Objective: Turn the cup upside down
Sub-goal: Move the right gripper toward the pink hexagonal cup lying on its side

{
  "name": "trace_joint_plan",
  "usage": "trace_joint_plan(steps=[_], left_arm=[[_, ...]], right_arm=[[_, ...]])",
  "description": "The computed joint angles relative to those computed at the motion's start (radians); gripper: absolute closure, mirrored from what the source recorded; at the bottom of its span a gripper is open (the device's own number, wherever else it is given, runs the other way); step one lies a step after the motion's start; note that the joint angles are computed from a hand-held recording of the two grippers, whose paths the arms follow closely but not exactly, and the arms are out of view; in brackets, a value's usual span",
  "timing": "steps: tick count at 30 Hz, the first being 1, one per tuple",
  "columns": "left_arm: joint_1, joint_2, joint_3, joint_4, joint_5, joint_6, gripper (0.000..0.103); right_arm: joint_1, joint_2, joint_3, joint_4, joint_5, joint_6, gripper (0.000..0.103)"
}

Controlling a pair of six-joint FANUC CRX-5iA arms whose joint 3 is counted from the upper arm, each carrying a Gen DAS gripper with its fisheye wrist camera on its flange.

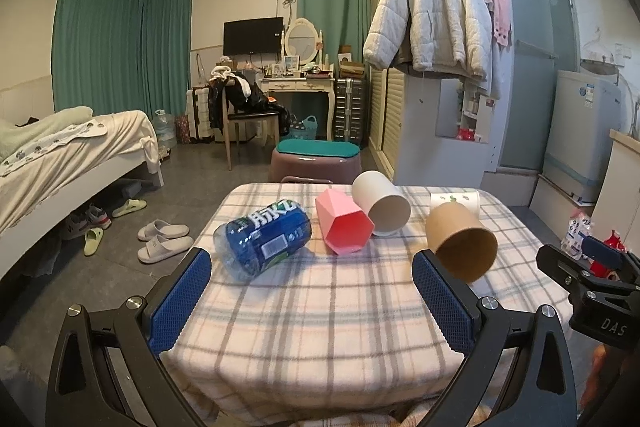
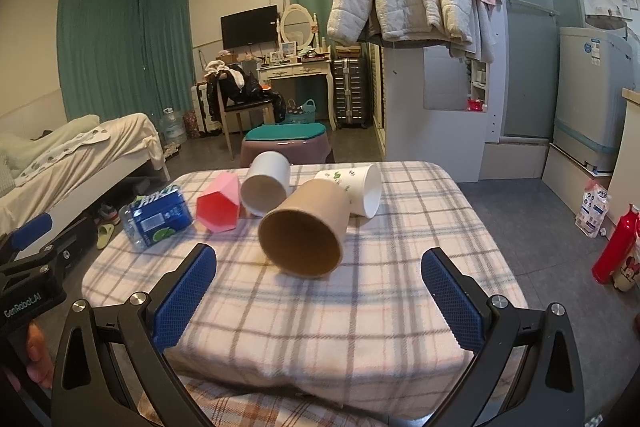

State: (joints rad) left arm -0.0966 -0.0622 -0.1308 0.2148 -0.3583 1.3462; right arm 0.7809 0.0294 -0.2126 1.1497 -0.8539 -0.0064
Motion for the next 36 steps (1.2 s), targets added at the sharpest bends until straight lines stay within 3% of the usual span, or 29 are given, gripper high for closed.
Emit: trace_joint_plan(steps=[15, 25, 30, 32, 34, 36], left_arm=[[-0.071, 0.321, 0.451, -0.204, -0.253, 0.182, 0.0], [-0.097, 0.52, 0.698, -0.23, -0.401, 0.191, 0.001], [-0.109, 0.563, 0.741, -0.247, -0.426, 0.174, 0.001], [-0.11, 0.582, 0.76, -0.249, -0.443, 0.172, 0.006], [-0.108, 0.603, 0.785, -0.249, -0.472, 0.17, 0.018], [-0.107, 0.612, 0.792, -0.246, -0.49, 0.17, 0.019]], right_arm=[[-0.158, 0.106, 0.125, -0.113, 0.1, 0.113, 0.0], [-0.227, 0.154, 0.16, -0.167, 0.149, 0.138, 0.0], [-0.251, 0.16, 0.16, -0.178, 0.172, 0.129, 0.0], [-0.255, 0.164, 0.162, -0.181, 0.178, 0.131, 0.0], [-0.256, 0.166, 0.165, -0.19, 0.179, 0.138, 0.0], [-0.259, 0.17, 0.17, -0.204, 0.182, 0.148, 0.0]])
